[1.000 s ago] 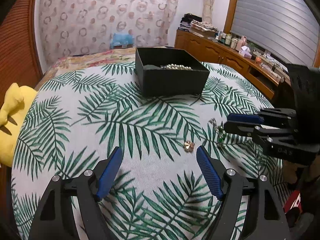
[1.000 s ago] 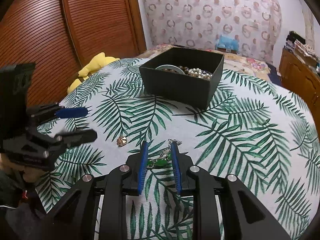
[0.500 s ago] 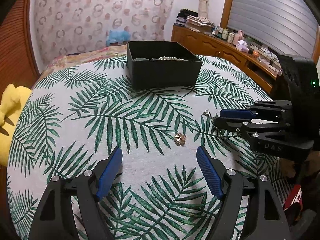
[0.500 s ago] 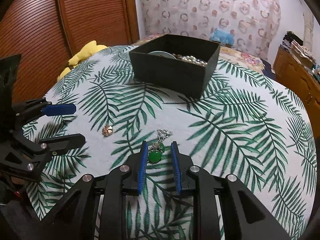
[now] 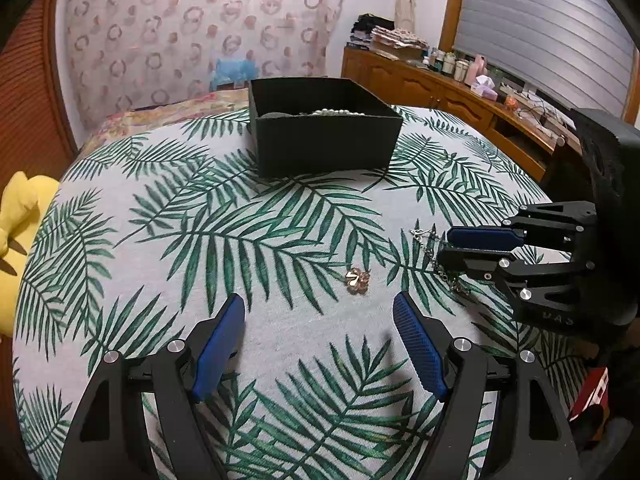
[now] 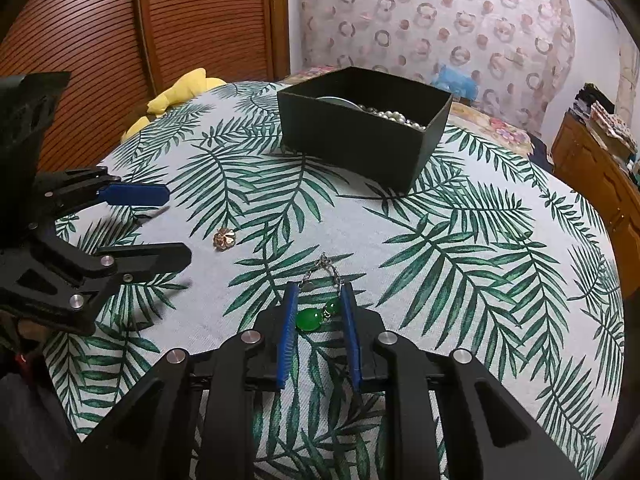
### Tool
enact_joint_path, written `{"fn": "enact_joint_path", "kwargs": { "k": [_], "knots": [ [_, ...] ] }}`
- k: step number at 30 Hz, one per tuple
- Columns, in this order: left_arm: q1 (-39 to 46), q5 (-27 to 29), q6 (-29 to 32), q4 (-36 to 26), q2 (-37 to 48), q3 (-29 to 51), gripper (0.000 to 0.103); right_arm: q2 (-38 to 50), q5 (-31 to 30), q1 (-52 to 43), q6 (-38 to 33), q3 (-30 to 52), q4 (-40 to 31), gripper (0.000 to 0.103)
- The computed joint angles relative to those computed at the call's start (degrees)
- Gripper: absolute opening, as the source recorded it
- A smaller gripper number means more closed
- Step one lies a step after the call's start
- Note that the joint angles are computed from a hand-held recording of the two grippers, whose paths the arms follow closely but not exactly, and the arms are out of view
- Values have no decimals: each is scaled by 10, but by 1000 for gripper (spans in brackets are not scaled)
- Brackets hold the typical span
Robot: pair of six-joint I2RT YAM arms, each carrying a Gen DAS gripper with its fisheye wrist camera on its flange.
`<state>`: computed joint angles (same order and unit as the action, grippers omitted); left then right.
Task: Organize jewelry
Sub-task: 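Grasp the gold flower charm with the left gripper while the right grasps the green pendant chain, then lower the charm and green pendant into the black box and release both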
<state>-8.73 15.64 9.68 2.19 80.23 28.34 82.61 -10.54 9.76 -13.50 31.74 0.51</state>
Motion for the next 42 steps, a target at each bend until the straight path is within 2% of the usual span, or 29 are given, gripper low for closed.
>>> {"fn": "enact_joint_path", "kwargs": {
  "k": [5, 14, 20, 25, 29, 30, 42],
  "knots": [
    [-19, -11, 9, -7, 29, 30, 73, -18, -4, -2, -1, -5, 0, 8],
    [-40, -24, 11, -6, 46, 45, 72, -57, -49, -53, -5, -6, -19, 8],
    [-47, -19, 11, -7, 54, 52, 51, -86, -60, -73, -13, 3, -40, 8],
    [-53, -16, 19, -9, 61, 56, 30, -95, -58, -78, -17, 12, -47, 8],
    [-53, -10, 23, -5, 64, 55, 23, -94, -53, -77, -19, 18, -50, 8],
    [-50, -5, 27, -6, 65, 55, 14, -94, -52, -77, -20, 20, -52, 8],
    [-25, 18, 27, -15, 36, 66, 13, -109, -39, -66, -24, 62, -79, 8]
  ]
}}
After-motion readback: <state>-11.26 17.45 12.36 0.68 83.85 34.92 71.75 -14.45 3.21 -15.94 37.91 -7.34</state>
